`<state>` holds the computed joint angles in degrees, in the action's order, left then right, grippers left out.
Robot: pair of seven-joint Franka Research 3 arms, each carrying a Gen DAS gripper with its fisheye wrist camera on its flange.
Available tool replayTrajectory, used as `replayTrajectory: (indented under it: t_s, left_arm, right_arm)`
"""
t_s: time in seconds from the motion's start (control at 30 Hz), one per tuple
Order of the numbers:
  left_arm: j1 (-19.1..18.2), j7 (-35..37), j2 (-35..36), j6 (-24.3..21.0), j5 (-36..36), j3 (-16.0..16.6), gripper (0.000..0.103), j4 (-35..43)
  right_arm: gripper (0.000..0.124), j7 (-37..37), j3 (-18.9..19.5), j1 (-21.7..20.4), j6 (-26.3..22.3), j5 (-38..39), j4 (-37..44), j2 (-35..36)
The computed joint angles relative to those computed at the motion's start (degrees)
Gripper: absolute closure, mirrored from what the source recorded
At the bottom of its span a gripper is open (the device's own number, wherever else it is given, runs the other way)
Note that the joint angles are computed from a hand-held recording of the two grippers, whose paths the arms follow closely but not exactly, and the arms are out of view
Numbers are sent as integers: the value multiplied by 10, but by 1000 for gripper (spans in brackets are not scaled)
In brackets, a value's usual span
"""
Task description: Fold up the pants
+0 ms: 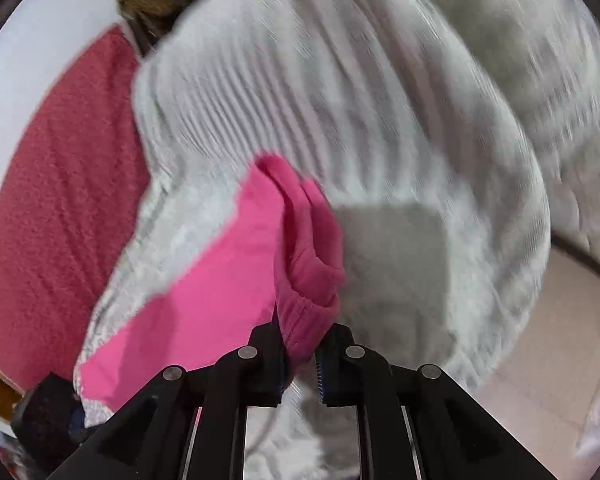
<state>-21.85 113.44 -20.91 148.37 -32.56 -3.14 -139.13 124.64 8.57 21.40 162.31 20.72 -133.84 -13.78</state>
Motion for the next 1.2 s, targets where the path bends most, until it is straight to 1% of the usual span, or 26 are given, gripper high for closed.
replayTrajectory:
  t_s: [0.03,0.07,0.1,0.13,0.17,0.2,0.23,0.27,0.33,0.37,0.4,0.5,0.57,0.63,0.67,0.73,0.77,0.83,0.9,0.93,0.97,1.0,1.07,1.1,1.17,1.2]
  left_arm:
    - [6,-16,5,-13,11,-4,93,2]
    - [15,-37,2,-23,26,-11,92,0]
    - [18,-49,-5,-26,32,-13,88,-5]
    - [20,-57,-21,-32,32,-10,85,-15]
    - [24,-66,-39,-37,37,-8,76,-25]
    - [27,-75,-55,-38,45,-6,62,-34]
    - [33,-88,-76,-38,57,-6,56,-46]
    - [45,-108,-110,-33,72,-5,52,-68]
    - [59,-139,-148,-37,99,6,52,-90]
    - [75,-161,-168,-44,116,12,52,-100]
    - [104,-195,-199,-54,139,16,52,-117]
    - [169,-265,-246,-76,184,48,52,-144]
    - [219,-310,-274,-89,210,72,52,-160]
    - [275,-336,-292,-91,238,103,52,-170]
    - [293,-341,-293,-90,250,114,52,-171]
    - [334,-347,-285,-78,270,141,52,-169]
    - [346,-346,-275,-70,271,159,52,-166]
    - [357,-339,-249,-53,262,185,52,-156]
    - [362,-324,-191,-29,249,213,52,-130]
    - [363,-319,-175,-23,241,215,52,-122]
    - [353,-305,-142,-10,222,231,52,-104]
    - [344,-287,-122,-5,201,242,51,-92]
    - [315,-243,-64,4,144,271,50,-56]
    - [312,-233,-44,4,125,273,49,-43]
    - [297,-202,10,0,73,289,49,-7]
    - [295,-194,28,-4,54,290,49,6]
  right_arm:
    - [102,6,-2,0,-21,5,-5,-2]
    - [102,8,-6,3,-24,18,-17,-9]
    - [98,6,-8,5,-15,29,-31,-21]
    - [82,37,5,-12,-34,2,-35,-35]
    - [69,81,28,-40,-56,-49,-40,-58]
    - [68,107,42,-55,-64,-82,-43,-70]
    - [68,151,71,-86,-90,-142,-42,-92]
    - [68,188,96,-113,-124,-202,-33,-113]
    - [68,204,109,-119,-135,-255,-26,-137]
    - [67,200,110,-113,-129,-268,-21,-142]
    - [67,186,109,-101,-121,-275,-10,-140]
    - [67,128,109,-61,-109,-286,33,-115]
    - [67,84,107,-28,-105,-277,67,-84]
    - [67,30,106,16,-105,-255,118,-29]
    - [67,8,104,34,-108,-244,139,-7]
    - [67,-38,97,71,-119,-214,171,30]
    - [67,-74,91,96,-116,-175,193,58]
    - [67,-141,77,132,-105,-80,222,97]
    - [67,-211,74,156,-101,43,258,142]
    - [67,-217,75,162,-107,73,282,169]
    - [67,-208,74,165,-111,74,301,193]
    - [67,-180,72,172,-116,54,318,211]
    - [67,-114,60,193,-136,-22,349,241]
    - [67,-102,58,198,-147,-39,367,257]
    - [67,-110,66,199,-159,-22,407,295]
    - [67,-108,67,200,-161,-14,418,306]
